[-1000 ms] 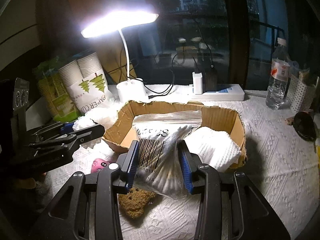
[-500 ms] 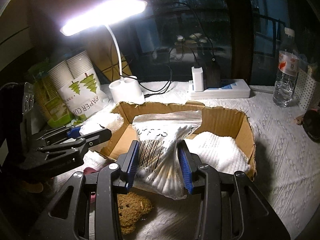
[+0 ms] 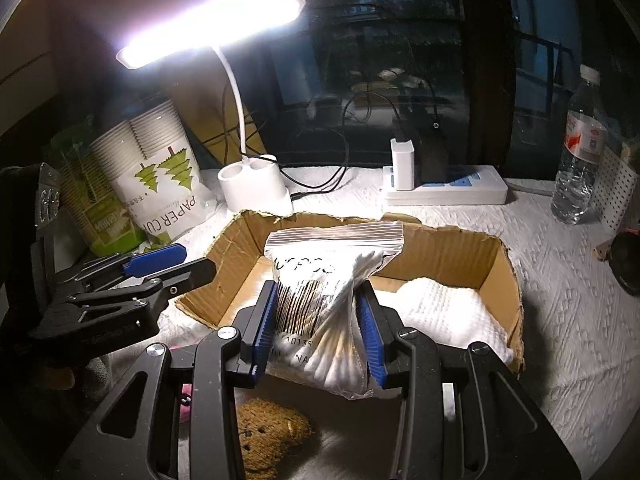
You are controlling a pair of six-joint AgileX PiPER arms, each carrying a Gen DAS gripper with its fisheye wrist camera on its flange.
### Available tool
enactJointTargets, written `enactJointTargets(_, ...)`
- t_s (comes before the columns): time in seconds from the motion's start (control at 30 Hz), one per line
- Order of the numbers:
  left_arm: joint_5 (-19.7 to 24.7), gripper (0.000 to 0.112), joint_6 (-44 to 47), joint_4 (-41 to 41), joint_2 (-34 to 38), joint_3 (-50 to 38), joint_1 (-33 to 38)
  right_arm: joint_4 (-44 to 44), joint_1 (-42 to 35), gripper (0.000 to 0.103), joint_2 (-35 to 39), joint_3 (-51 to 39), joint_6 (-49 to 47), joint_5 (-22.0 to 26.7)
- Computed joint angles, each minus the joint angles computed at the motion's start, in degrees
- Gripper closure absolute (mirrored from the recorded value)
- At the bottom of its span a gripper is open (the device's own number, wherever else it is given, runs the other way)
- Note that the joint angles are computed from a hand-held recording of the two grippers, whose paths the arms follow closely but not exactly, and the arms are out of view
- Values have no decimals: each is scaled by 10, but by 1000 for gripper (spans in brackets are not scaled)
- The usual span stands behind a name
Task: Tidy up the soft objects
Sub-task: 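Open both tools to drop the packet and swab bag into the box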
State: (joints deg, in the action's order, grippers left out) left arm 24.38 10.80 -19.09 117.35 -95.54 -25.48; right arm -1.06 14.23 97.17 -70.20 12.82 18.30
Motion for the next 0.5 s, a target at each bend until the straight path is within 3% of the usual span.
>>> enactJointTargets(0.5, -37, 59, 67, -74, -34, 77, 47, -33, 35, 62, 76, -98, 32, 33)
